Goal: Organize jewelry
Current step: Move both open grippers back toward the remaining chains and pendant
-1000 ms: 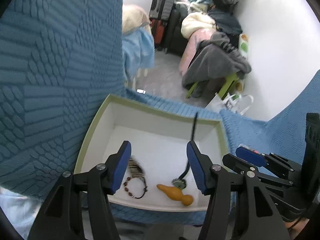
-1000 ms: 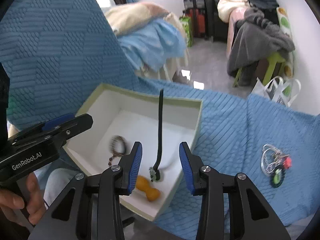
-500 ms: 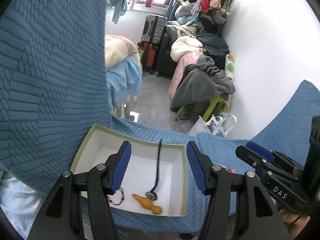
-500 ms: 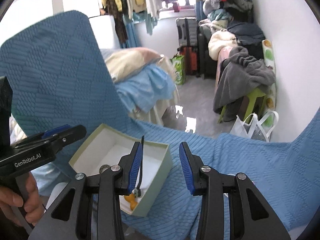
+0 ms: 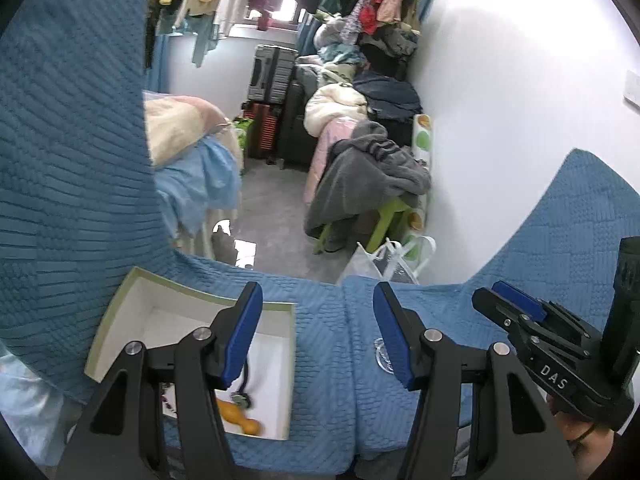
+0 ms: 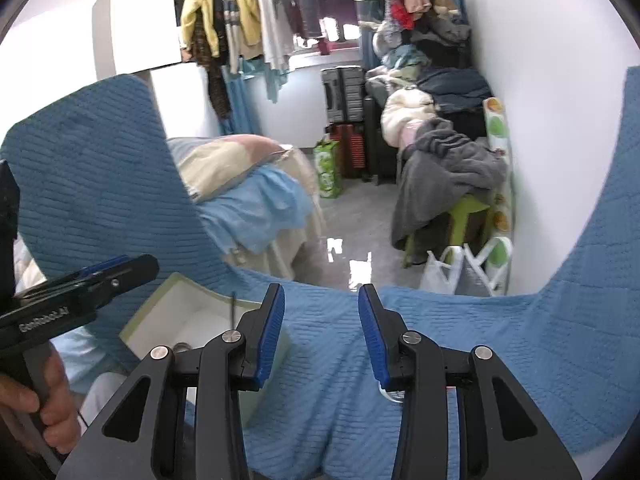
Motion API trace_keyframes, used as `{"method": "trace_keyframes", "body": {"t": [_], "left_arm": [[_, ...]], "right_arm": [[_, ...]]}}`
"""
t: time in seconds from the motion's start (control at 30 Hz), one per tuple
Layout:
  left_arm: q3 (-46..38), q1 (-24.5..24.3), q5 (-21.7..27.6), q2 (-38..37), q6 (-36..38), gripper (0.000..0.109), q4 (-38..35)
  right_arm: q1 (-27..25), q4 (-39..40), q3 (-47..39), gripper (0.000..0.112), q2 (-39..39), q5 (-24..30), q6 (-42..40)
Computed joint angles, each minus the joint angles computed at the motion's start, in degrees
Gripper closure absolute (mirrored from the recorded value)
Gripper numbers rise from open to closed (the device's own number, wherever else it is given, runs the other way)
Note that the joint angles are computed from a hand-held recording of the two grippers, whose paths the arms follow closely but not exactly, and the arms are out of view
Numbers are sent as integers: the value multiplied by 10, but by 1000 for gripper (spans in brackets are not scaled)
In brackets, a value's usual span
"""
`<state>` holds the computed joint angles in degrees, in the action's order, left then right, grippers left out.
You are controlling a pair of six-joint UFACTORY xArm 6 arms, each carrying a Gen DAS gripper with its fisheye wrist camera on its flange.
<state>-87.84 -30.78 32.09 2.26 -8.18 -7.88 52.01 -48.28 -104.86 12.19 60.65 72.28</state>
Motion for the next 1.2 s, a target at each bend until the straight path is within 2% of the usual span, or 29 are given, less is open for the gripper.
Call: {"method": "trace_keyframes", "body": {"t": [0.1,0.2,0.3,0.4,0.47,0.57,0.63,0.87,1.03,1.2], "left_arm": [[-4,-14,-4,6,0,50,5],[-14,-26,-2,16,-1,50,11],[-19,-35,-15,23,-24,50,46],[-17,-42,-27,30,-13,50,13],[-19,-51,-31,39,-14,50,16],[-32,-62,-23,59,-3,50,8],[-49,-70,-4,82,27,50,-32],[-69,-89,10,137,26,50,-54],[-101,-97,29,188,24,51,-75],[-127,-104,47,231,33,60,-92]], "right_arm": [[-3,-12,56,76,-39,3,26],[4,-30,87,76,-64,34,43],[3,-43,121,76,-91,34,60],[-2,-50,161,76,-119,31,79],[-9,-52,191,76,-139,26,95],[-18,-54,240,76,-170,24,120],[-24,-52,270,76,-187,22,133],[-57,-35,386,76,-244,-33,172],[-90,-6,441,77,-254,-110,157],[-130,36,477,77,-248,-200,133]]}}
